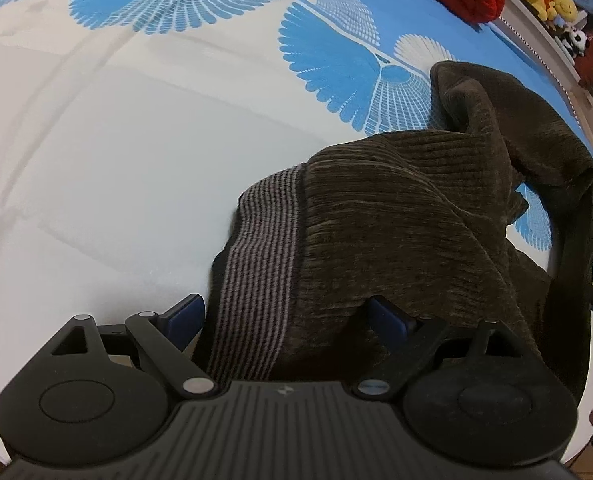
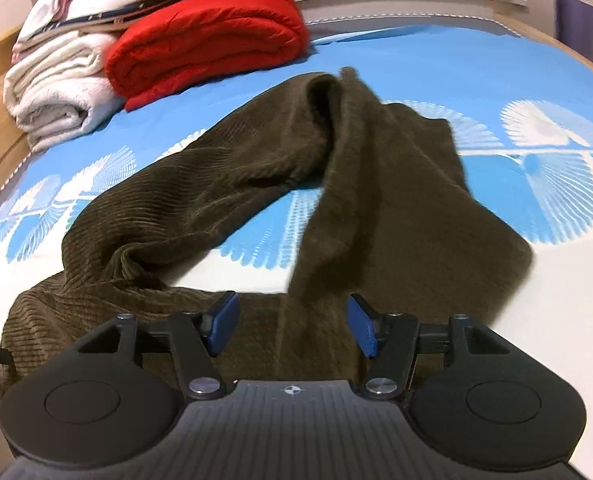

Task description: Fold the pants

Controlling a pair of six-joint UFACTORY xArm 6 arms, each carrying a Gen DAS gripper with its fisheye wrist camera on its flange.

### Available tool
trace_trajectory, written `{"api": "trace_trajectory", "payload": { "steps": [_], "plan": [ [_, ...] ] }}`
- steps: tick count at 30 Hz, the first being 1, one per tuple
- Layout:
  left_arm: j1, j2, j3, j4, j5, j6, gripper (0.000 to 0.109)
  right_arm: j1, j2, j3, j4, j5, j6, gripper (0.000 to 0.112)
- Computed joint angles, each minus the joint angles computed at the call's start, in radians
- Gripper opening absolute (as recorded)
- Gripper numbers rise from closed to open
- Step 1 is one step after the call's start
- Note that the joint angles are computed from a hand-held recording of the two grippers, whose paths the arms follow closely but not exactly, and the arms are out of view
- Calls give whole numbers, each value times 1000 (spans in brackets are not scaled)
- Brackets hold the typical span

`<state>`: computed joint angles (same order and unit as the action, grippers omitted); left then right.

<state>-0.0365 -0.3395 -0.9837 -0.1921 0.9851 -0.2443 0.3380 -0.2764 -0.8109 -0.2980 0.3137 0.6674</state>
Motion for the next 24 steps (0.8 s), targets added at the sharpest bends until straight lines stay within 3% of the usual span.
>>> {"api": "trace_trajectory", "payload": {
  "steps": [3,5,6,7,9,11,15,17,19,21,22,24],
  "plan": [
    [-5,23,-11,12,-2,-5,92,6,75,-69,-54,27,14,62],
    [-8,33,-16,18,-7,3,91,12,115,-120,-139,95,62,58],
    [-12,33,-14,23,-15,8,90,13,125,-134,-165,119,81,47],
    [-15,32,-11,31,-24,11,87,8,128,-140,-176,131,92,29],
    [-25,26,-4,70,-34,0,78,-8,113,-134,-187,143,116,8],
    [-40,15,8,140,-45,2,56,-27,72,-114,-267,148,189,8],
    [-53,-35,43,205,-92,22,40,-109,-102,-16,-399,149,381,7],
    [-38,-90,79,194,-158,3,35,-156,-211,49,-394,150,409,7],
    [-21,-169,132,167,-268,-3,34,-189,-323,121,-267,166,316,7],
    [-23,-254,185,211,-340,-2,34,-193,-416,169,-99,240,107,7],
    [-28,-281,198,257,-335,-13,34,-177,-438,174,-20,315,2,7],
    [-25,-299,193,274,-237,14,34,-146,-437,166,183,524,-207,7]
  ]
}}
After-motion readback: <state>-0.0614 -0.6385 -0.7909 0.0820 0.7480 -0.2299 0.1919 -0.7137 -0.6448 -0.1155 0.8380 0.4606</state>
